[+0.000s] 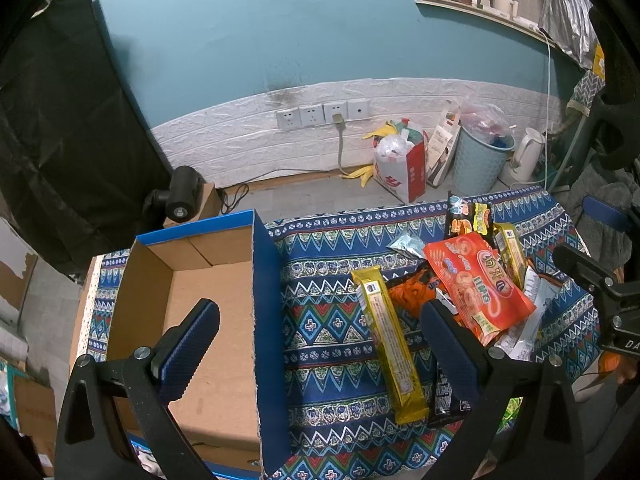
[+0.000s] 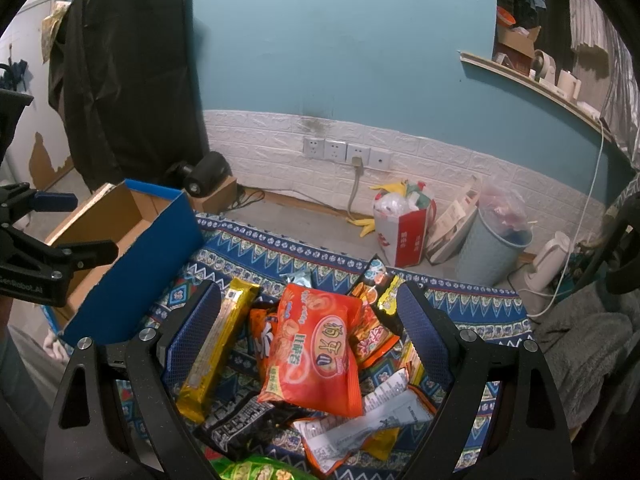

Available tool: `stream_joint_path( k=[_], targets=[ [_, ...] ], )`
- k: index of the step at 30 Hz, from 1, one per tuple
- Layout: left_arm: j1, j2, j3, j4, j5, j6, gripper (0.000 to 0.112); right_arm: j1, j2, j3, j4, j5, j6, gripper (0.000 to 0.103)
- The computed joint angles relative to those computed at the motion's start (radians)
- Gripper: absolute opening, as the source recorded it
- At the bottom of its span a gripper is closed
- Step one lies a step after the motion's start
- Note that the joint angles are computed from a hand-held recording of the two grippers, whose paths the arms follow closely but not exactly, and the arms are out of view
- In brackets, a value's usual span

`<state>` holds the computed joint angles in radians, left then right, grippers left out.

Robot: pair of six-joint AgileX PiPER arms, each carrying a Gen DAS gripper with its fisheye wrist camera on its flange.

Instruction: Organize snacks

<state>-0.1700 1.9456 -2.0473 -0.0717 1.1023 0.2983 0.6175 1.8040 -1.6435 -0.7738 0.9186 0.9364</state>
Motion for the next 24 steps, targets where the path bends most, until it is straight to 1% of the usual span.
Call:
stream_joint_path(
  k=[3,10,16,21,24],
  targets=[
    [-0.003,-0.009,0.018,0.002,-0.009,-0.001,0.101,0.002,0.002,0.002,-0.006,0.004,0.006,0.088],
    [-0.002,-0.003,0.007,0.001,-0.002,-0.001,0.101,0.002,-0.002,0.011,-0.004,0.001,0.009,0.088],
    [-0.007,-0.018,0.044,0.003,-0.020,-0.001,0.101,0.003,-0.004,0.014,0.000,-0.001,0.008,0.088],
    [-0.005,-0.003,0.021,0.000,-0.007,0.003,0.101,0.005,-0.003,0.013,0.001,0.001,0.007,0.088],
    [-0.006,-0.008,0.032,0.000,-0.012,0.003,0.101,0.002,0.002,0.005,0.004,0.003,0.002,0.088]
  ],
)
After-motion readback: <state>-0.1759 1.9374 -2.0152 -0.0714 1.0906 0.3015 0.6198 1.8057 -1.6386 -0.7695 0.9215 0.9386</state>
